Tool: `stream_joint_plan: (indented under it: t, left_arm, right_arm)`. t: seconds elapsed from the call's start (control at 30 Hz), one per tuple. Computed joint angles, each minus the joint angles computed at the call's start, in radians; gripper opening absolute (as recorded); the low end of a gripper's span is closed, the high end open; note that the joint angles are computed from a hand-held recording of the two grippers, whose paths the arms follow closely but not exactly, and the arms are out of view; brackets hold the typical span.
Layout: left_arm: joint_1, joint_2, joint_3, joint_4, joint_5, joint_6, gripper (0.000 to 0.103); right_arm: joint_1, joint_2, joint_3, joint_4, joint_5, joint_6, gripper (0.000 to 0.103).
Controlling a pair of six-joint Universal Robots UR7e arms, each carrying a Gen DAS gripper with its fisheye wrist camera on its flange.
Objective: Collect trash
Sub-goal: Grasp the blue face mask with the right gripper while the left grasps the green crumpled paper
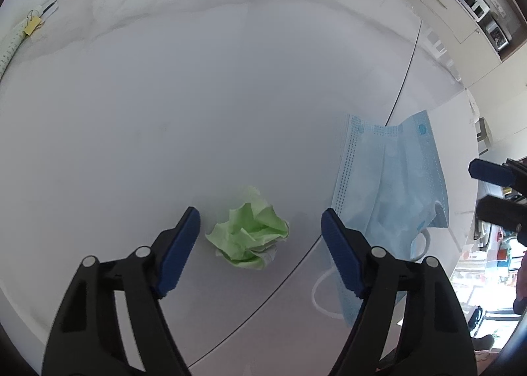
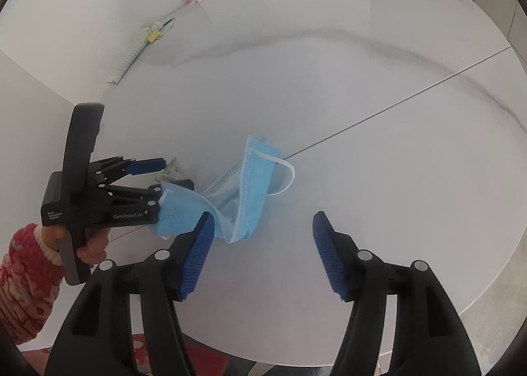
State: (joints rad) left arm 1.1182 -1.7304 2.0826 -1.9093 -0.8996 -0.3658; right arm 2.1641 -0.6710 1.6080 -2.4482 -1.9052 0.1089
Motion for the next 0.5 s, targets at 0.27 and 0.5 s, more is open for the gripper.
stream_joint_plan:
  t: [0.27, 0.5]
  left_arm:
    - [0.017, -0.016, 0.005, -0.049, -0.038, 0.069, 0.03]
    - [0.032, -0.026, 0.013, -0.068, -0.052, 0.056, 0.028]
  right_arm:
    - [0.003, 0.026, 0.012, -0.008, 0.051, -0.053, 0.077]
    - [0.004, 0.072, 0.004, -0.031, 0.054, -0.129, 0.078]
